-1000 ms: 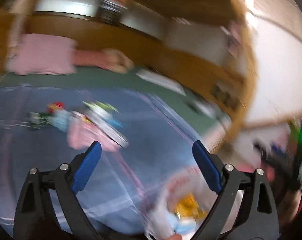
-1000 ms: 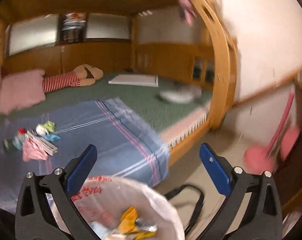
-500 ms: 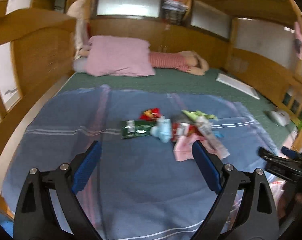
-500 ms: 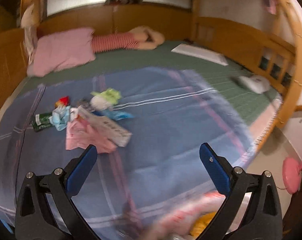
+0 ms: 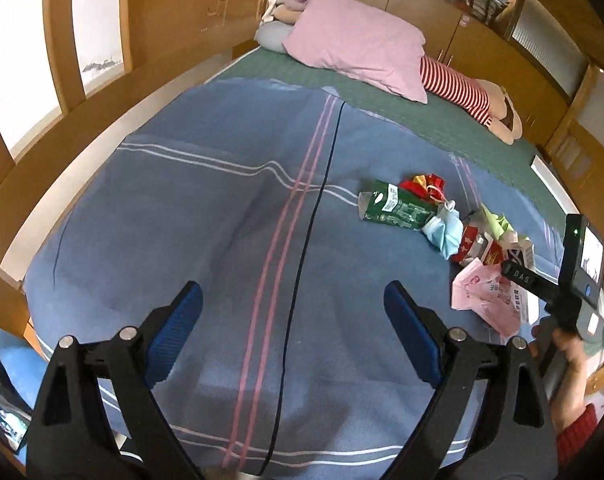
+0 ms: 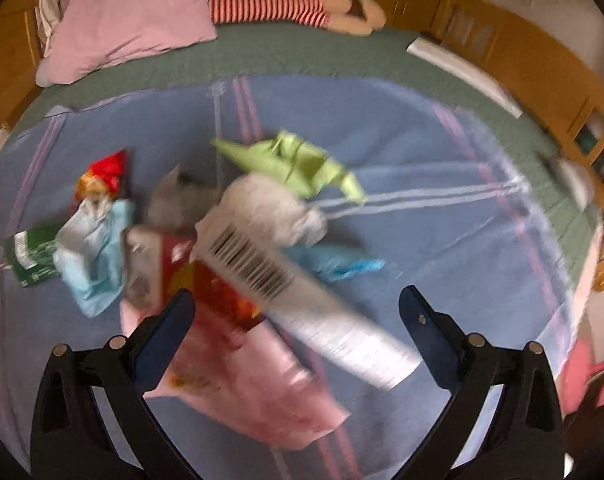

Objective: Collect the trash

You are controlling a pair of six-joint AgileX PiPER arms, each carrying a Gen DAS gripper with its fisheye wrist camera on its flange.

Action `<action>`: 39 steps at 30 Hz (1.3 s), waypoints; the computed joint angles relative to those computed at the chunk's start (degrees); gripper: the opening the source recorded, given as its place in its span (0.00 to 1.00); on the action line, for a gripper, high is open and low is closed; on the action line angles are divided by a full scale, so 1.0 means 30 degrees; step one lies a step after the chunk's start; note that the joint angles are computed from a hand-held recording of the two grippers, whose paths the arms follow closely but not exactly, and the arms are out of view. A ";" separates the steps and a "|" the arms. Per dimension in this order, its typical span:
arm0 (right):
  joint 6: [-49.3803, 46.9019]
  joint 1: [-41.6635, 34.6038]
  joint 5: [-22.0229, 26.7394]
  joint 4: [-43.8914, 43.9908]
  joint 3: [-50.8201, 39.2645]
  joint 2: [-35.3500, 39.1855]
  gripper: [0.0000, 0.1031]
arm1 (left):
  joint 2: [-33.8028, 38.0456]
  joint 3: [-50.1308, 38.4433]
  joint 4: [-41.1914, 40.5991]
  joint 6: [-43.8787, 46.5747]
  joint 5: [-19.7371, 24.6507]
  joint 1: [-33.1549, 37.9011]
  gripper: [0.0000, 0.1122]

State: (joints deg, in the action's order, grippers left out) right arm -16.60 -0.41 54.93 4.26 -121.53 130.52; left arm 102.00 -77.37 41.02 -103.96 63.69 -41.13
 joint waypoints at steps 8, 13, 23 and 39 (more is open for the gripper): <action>-0.4353 0.0483 -0.0991 0.2251 0.6118 -0.3994 0.55 | -0.0282 0.0362 -0.1666 -0.0278 -0.0175 0.0636 0.82; -0.7129 0.0136 0.0829 0.5503 0.8628 -0.5834 0.54 | -0.0678 0.1097 -0.2172 -0.0966 -0.0156 0.0984 0.82; -0.7932 -0.1718 0.4557 1.0994 1.0574 -0.7571 0.54 | -0.1207 0.1986 -0.2773 -0.1813 -0.0625 0.1330 0.82; -0.1406 0.0005 -0.0482 0.3584 1.3669 -1.1121 0.79 | -0.0156 0.0835 -0.2818 -0.0614 0.0324 0.1078 0.83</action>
State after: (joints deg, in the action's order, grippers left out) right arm -20.82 -0.40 53.48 15.01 -80.52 97.16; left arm 101.53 -74.87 32.56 -105.80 64.66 -37.89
